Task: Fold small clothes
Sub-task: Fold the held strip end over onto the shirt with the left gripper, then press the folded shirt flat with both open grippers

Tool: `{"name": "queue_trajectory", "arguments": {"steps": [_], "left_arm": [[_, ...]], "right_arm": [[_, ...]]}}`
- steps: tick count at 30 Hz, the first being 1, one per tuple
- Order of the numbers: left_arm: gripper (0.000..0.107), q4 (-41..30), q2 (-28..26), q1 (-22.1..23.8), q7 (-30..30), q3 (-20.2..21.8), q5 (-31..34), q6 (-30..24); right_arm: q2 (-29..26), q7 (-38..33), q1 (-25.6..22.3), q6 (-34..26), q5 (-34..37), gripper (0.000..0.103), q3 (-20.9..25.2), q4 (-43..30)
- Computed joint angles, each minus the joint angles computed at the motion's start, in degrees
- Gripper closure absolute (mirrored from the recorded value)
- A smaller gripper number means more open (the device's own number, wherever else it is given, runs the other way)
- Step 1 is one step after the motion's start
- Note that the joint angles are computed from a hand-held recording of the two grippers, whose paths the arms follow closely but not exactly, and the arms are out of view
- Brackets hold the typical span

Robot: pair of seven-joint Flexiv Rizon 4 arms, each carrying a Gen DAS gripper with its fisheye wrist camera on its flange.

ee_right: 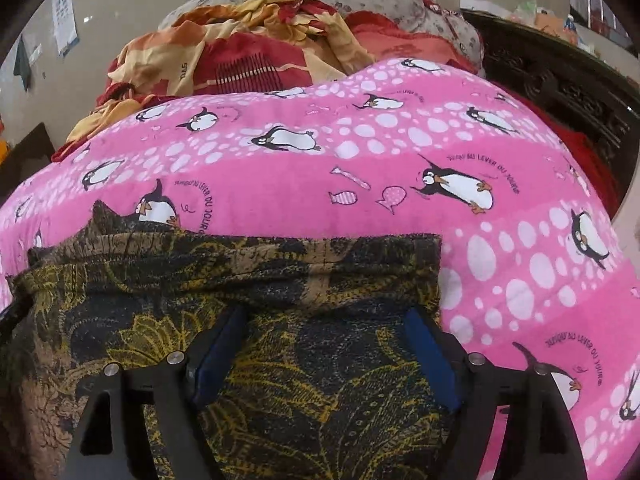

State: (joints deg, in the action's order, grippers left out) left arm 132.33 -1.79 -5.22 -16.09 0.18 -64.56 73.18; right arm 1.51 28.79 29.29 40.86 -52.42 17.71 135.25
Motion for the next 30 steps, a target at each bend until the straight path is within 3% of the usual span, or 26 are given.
{"name": "queue_trajectory", "arguments": {"steps": [20,30], "left_arm": [[0.056,-1.2,-1.4,0.8,-1.7,-0.5,2.1,0.3],[0.056,-1.4,-1.5,0.9,-1.5,-0.5,1.6,-0.4]], "right_arm": [[-0.4,-1.5,0.1,-1.4,0.8,0.023,0.0,-1.0],[-1.5,-3.6,1.7,-6.6,2.6,0.022,0.4,-3.2]]}}
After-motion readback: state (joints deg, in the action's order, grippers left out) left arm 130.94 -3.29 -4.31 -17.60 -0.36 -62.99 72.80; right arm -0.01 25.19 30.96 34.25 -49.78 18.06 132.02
